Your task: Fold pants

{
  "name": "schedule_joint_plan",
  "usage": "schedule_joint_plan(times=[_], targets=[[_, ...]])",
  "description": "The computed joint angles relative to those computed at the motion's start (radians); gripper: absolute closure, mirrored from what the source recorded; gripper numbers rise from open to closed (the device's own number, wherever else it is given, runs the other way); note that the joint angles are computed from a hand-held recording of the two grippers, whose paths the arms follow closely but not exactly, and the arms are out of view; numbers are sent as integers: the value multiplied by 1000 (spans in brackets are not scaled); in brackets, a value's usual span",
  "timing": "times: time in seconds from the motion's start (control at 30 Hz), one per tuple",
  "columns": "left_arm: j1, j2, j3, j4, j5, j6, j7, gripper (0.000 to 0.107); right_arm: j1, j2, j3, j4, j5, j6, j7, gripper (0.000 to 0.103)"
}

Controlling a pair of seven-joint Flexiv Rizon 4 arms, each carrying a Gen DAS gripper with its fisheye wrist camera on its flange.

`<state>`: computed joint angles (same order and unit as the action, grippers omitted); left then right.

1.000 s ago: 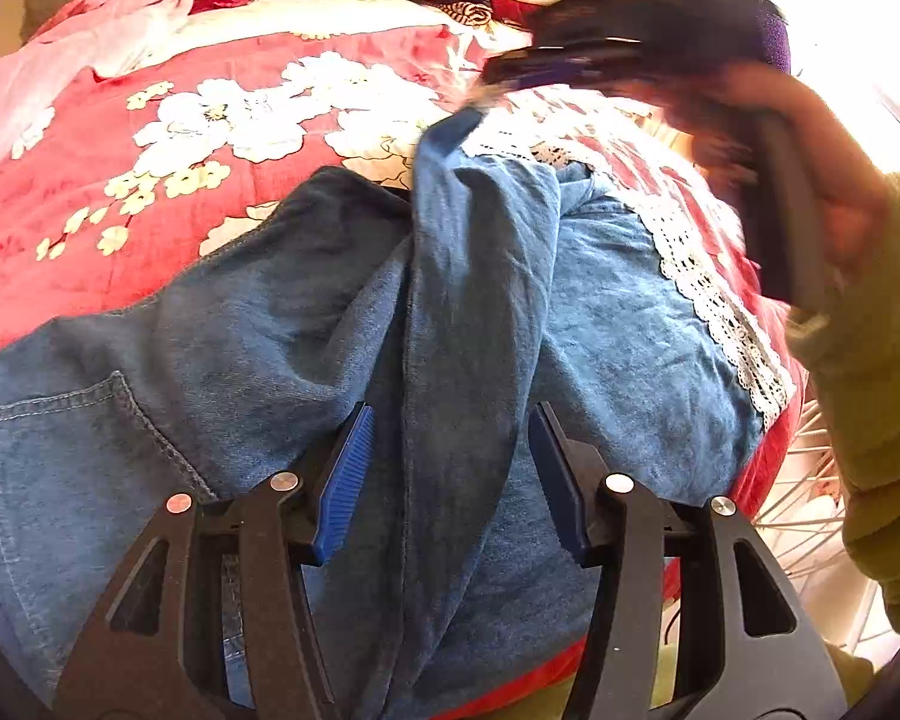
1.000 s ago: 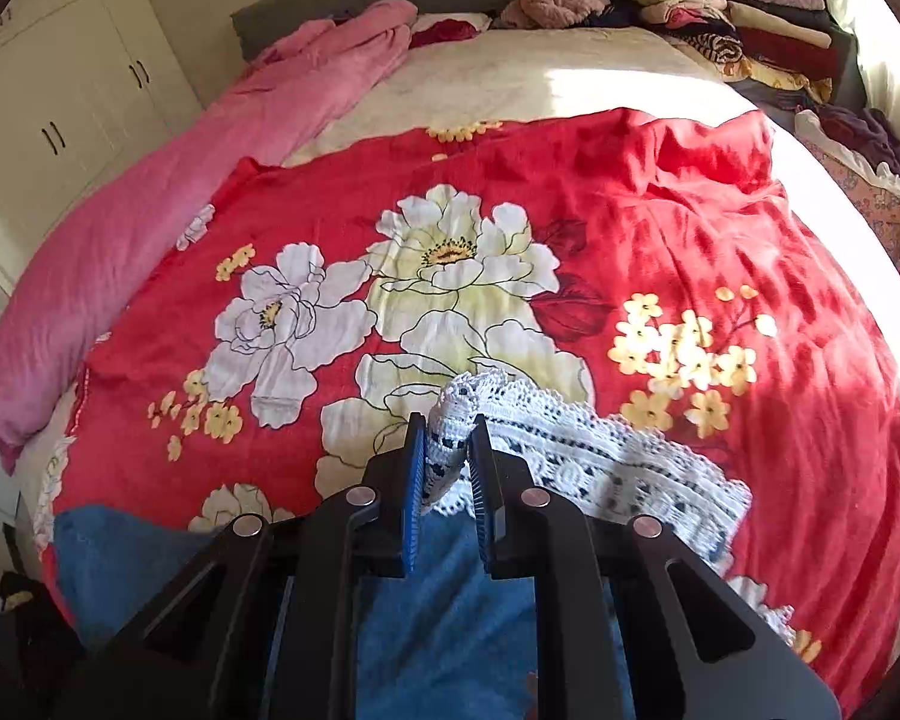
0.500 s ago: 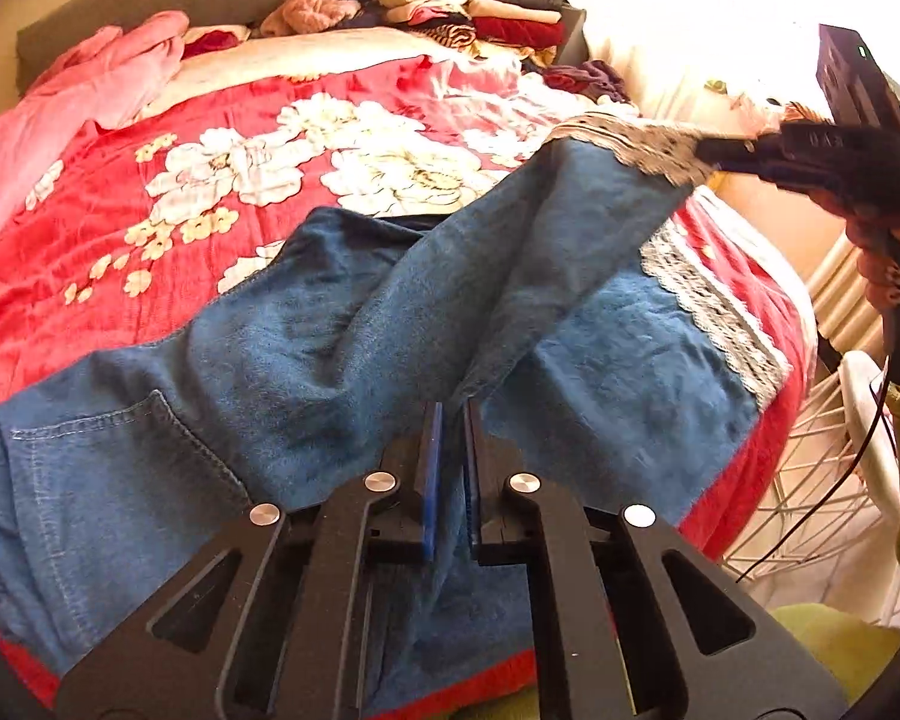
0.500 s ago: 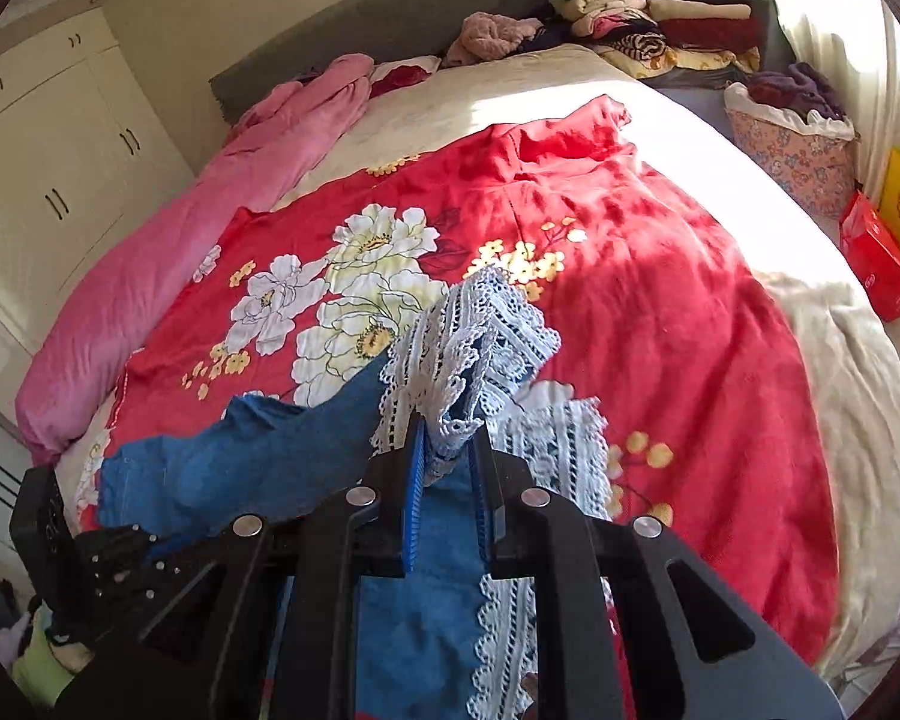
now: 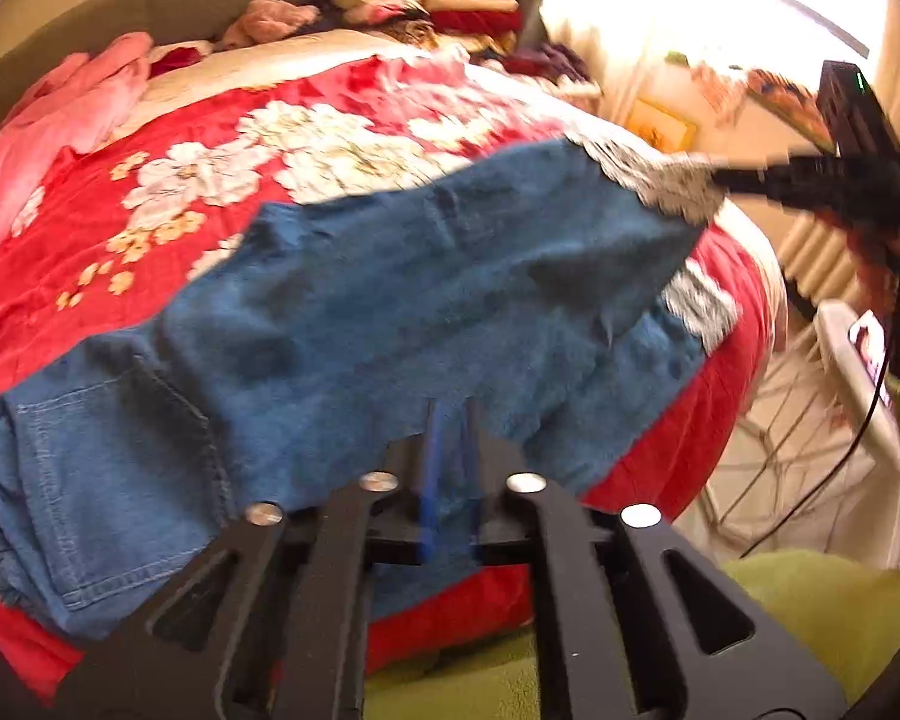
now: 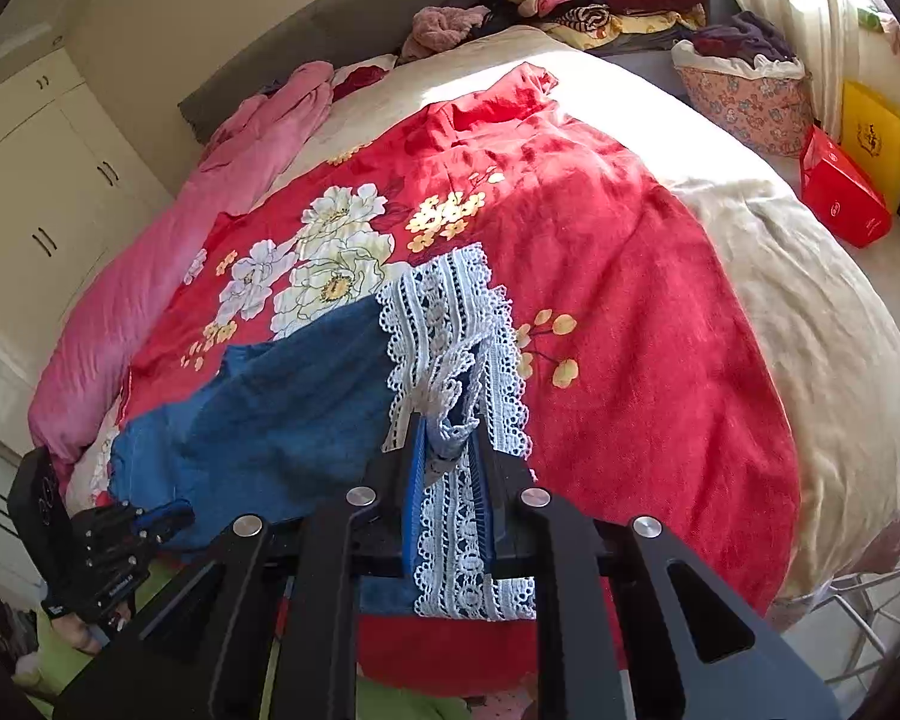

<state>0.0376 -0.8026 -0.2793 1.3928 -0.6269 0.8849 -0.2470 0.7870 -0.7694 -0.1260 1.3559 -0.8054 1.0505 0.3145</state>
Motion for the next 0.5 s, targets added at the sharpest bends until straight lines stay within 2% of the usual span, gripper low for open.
schedule_joint_plan(times=[0.03,0.13,0.2,0.23,0.3,0.33,0.37,0.4,0.5], targets=[[-3,1,3,5,8,-4,7,84,1,1,-4,1,-5,1,2,89],[-12,9,0,31,27,7,49,78,2,-3,-16,-8,-21,15,11,89],[-21,15,-2,49,32,40,71,67,2,-6,-19,-13,-26,18,11,89],[-27,15,-5,59,34,71,84,61,2,-5,-20,-13,-28,19,12,89],[-40,8,-22,82,35,181,129,61,4,-4,-22,-13,-32,20,21,89],[-48,0,-22,81,46,212,133,65,6,-2,-23,-10,-34,23,27,89],[-54,-8,-15,71,61,211,122,89,7,1,-24,-6,-38,27,31,89],[-55,-13,-8,58,74,183,107,104,10,6,-23,-1,-41,25,32,89],[-40,-1,-11,70,89,170,102,107,18,26,-19,20,-50,6,39,89]])
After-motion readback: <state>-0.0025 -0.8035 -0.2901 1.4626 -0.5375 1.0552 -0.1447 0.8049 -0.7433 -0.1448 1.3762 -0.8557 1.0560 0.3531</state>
